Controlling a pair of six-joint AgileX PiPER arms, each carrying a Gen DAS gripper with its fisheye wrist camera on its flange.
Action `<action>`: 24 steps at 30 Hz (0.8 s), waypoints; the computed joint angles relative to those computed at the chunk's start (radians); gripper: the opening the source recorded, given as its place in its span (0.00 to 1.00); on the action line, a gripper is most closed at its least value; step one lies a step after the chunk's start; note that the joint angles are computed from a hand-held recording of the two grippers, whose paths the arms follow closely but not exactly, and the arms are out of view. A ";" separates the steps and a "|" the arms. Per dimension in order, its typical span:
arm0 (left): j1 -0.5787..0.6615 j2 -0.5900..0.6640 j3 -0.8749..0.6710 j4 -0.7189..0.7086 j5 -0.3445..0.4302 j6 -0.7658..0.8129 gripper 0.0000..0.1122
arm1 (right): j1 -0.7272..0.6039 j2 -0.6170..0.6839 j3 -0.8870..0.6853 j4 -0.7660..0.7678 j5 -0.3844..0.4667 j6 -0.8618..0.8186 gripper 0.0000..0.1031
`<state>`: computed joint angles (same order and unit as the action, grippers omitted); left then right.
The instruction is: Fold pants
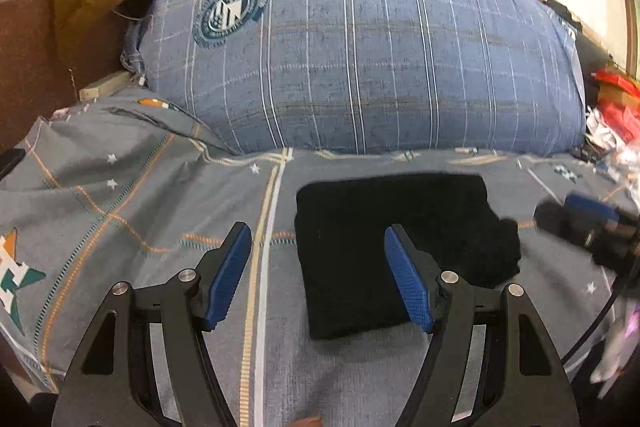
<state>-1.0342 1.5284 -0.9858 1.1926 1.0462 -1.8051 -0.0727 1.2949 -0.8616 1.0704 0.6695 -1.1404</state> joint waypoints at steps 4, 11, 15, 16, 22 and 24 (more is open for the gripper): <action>-0.006 0.012 0.035 0.002 0.004 -0.018 0.62 | -0.017 -0.019 0.033 0.073 -0.004 -0.074 0.94; -0.009 -0.006 0.062 0.016 0.022 -0.067 0.62 | 0.010 -0.026 0.046 0.040 -0.041 -0.063 0.94; -0.006 0.006 0.050 0.009 0.022 -0.063 0.62 | -0.014 -0.031 0.060 0.068 -0.023 -0.099 0.94; -0.006 0.007 0.049 0.009 0.009 -0.061 0.62 | -0.023 -0.031 0.064 0.083 -0.019 -0.113 0.94; -0.030 0.028 0.039 0.035 0.029 -0.064 0.62 | -0.055 -0.027 0.066 0.120 0.005 -0.143 0.94; -0.035 0.031 0.038 0.036 0.034 -0.068 0.62 | -0.051 -0.024 0.063 0.116 0.001 -0.139 0.94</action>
<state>-1.0693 1.5590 -0.9477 1.2288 1.0805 -1.8735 -0.1233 1.2714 -0.7985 1.1861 0.6706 -1.2799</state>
